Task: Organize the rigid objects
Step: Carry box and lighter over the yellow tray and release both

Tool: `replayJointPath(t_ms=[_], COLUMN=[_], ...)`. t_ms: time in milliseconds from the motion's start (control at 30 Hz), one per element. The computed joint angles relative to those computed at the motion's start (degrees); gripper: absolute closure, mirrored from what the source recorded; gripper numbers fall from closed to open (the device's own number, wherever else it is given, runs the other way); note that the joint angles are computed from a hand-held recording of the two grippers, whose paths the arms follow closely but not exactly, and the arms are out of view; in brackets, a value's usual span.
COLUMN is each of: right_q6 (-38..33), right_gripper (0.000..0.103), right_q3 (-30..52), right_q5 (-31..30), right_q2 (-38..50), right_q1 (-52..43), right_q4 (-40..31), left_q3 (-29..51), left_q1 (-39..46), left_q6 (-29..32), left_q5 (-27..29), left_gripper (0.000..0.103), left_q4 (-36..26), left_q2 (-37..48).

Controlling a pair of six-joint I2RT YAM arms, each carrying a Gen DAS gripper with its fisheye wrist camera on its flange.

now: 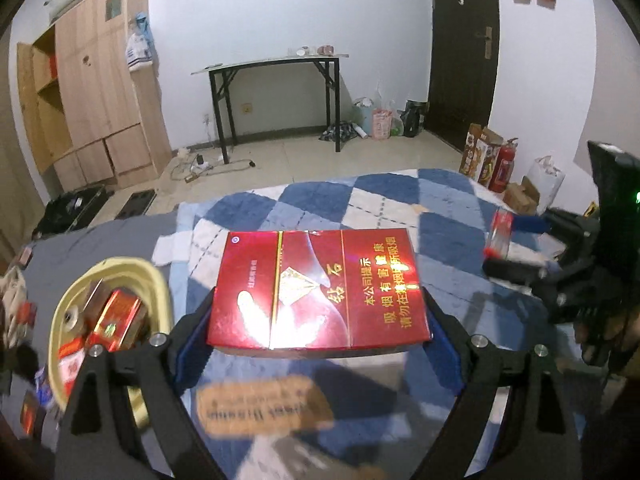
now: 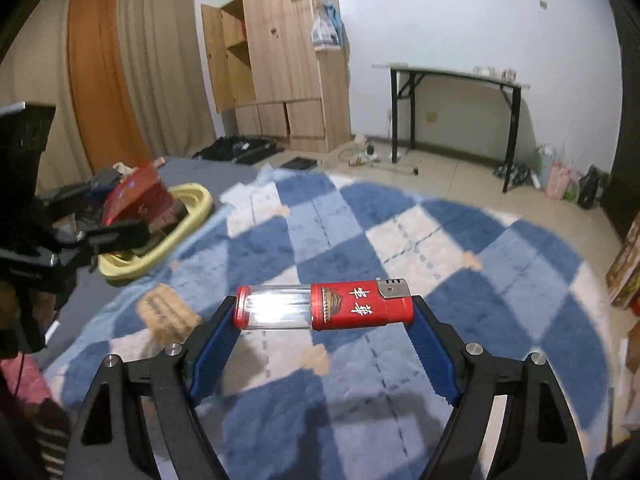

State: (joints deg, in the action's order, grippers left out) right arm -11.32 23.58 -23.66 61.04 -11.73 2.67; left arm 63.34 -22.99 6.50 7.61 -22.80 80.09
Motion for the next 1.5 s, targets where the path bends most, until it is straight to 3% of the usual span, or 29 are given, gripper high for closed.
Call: replayJointPath(t_ms=[167,333,433,600,833,1000,1100,1167,1267,1333,1500], right_q6=[0.01,0.21,-0.78,2.27,5.99,9.85,9.95,11.21,12.0,9.86,5.26], right_gripper=[0.021,0.021,0.021,0.021,0.021,0.021,0.021,0.021,0.021,0.021,0.021], right_q3=[-2.64,-8.36,-7.86,-7.08,-4.91,4.33,13.92,20.93,34.16,43.96,67.66], right_q5=[-2.56,-6.56,-4.24,2.1,12.02,16.9,19.18,17.57,17.32,17.88,17.88], right_q2=[-24.78,-40.68,-43.58,-42.62,-30.08,-10.09,1.96,10.01,23.04,31.81,51.65], right_q1=[-4.56,-8.97,-6.79,0.85,14.58,24.19,30.1,32.13,35.41,37.32,40.81], right_q4=[-21.52,-34.53,-39.5,-36.96,-27.29,-15.2,-10.56,-8.17,-8.06,-9.71,-18.47], left_q3=[-6.5,-12.22,-11.88,-11.82,-10.39,-6.27,-2.41,-0.77,1.37,2.05,5.3], left_q1=[-0.52,-0.8,2.42,6.31,12.96,22.7,27.1,30.1,34.64,36.81,42.85], left_q6=[-3.62,-4.65,-4.27,-4.76,-3.83,-4.56,-2.51,-1.61,-1.82,0.3,2.51], left_q5=[0.81,-0.91,1.3,2.51,4.02,4.46,4.56,5.94,8.13,8.06,15.27], left_gripper=[0.013,0.013,0.013,0.013,0.013,0.013,0.013,0.013,0.013,0.013,0.013], left_q4=[-2.03,-0.99,-1.71,-1.24,0.61,4.51,3.93,3.93,4.12,4.52,3.41], left_q2=[-11.77,-17.43,-18.13,-17.87,-14.61,-6.4,-1.03,1.96,7.0,9.51,17.18])
